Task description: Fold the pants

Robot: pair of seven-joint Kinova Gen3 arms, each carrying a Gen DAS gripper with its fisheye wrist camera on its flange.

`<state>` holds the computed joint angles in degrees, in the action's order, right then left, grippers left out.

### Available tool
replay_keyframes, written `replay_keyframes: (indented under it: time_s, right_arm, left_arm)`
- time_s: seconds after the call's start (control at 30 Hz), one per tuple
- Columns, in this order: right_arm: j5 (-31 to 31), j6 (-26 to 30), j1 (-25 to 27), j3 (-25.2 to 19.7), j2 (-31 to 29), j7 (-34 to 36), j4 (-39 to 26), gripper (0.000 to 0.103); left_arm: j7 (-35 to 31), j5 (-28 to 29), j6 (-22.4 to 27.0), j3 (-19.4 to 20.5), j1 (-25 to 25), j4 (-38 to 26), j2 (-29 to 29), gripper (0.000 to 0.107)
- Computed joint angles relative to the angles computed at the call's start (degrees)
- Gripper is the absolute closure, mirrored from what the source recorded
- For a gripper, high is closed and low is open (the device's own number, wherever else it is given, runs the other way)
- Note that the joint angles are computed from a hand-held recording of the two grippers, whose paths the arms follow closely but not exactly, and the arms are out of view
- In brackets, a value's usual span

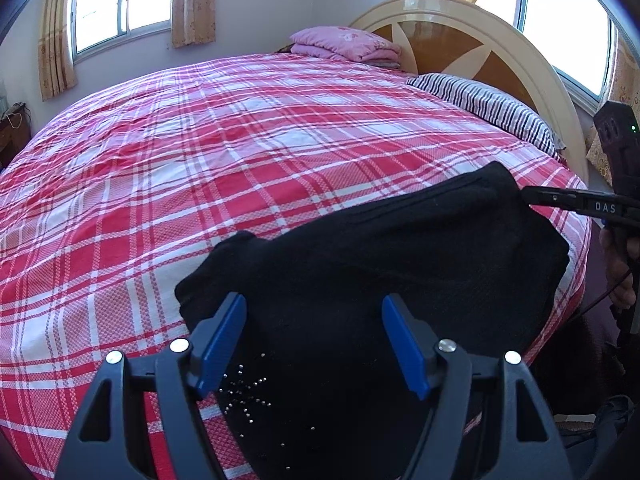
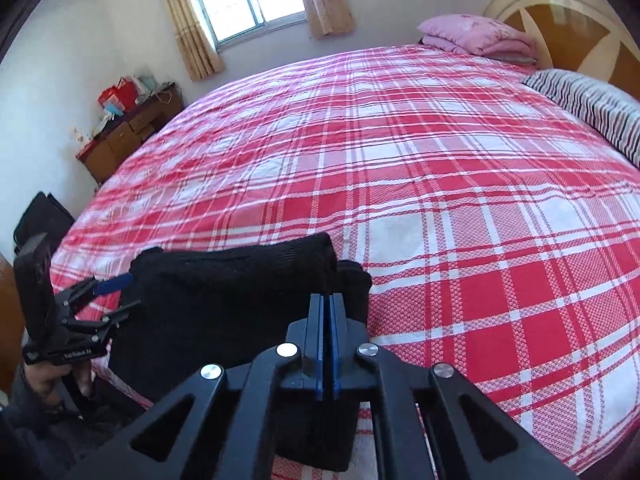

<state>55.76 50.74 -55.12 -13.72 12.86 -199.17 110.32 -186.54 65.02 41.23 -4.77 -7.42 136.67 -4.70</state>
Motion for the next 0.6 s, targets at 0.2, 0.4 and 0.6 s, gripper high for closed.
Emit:
replay_keyframes:
  time_s: [0.2, 0.4, 0.6]
  right_arm:
    - [0.69, 3.05, -1.18, -0.15, -0.16, -1.11, -0.15, 0.102]
    - [-1.27, 3.25, 0.20, -0.48, -0.33, -1.12, 0.58, 0.102]
    - [-2.83, 0.92, 0.98, 0.49, 1.81, 0.33, 0.69, 0.102]
  left_arm:
    - [-0.43, 0.23, 0.28, -0.27, -0.18, 0.06, -0.04, 0.034]
    - [-0.78, 0.35, 0.52, -0.26, -0.46, 0.00, 0.16, 0.034]
    - [-1.99, 1.34, -1.29, 0.55, 0.22, 0.62, 0.67, 0.031]
